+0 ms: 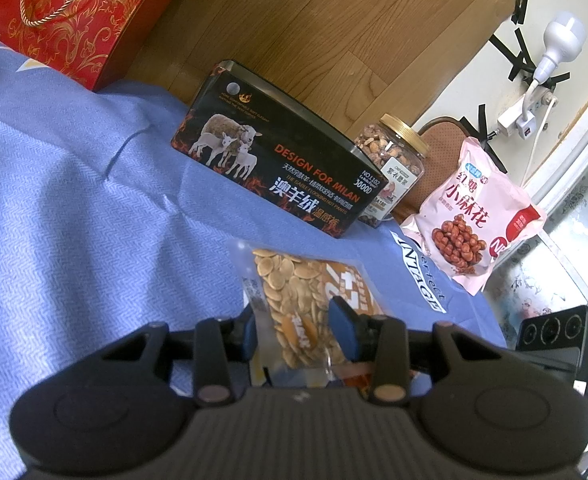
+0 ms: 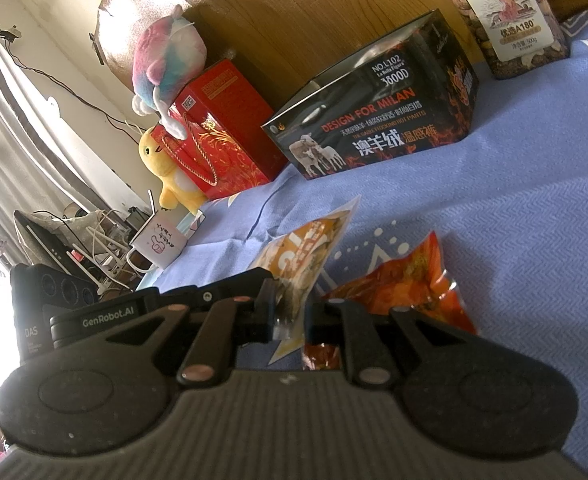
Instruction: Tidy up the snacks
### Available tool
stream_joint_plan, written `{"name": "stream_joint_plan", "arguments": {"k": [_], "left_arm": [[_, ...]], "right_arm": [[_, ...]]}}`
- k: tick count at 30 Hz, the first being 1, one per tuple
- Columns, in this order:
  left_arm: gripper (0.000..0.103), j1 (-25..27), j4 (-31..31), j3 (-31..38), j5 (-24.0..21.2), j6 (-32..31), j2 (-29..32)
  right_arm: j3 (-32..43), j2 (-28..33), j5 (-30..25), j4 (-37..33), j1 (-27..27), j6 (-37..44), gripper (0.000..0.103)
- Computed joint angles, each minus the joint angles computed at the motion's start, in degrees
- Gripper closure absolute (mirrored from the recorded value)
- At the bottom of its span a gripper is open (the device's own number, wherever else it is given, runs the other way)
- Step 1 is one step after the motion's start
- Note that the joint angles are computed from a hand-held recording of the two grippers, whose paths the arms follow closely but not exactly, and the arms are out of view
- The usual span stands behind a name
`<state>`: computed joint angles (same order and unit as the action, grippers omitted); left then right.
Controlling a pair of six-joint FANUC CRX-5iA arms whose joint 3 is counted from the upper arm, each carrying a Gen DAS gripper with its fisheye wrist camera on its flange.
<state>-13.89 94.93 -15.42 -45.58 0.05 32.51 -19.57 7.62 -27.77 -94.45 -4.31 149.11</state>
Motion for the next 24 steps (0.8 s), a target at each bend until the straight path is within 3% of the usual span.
{"name": "stream_joint_plan", "arguments": {"k": [24], "left_arm": [[0.067, -0.28, 1.83, -0.93, -0.14, -1.39, -0.55]], "right_arm": [[-0.52, -0.12, -0.55, -1.73, -0.59, 2.74, 0.086]]}}
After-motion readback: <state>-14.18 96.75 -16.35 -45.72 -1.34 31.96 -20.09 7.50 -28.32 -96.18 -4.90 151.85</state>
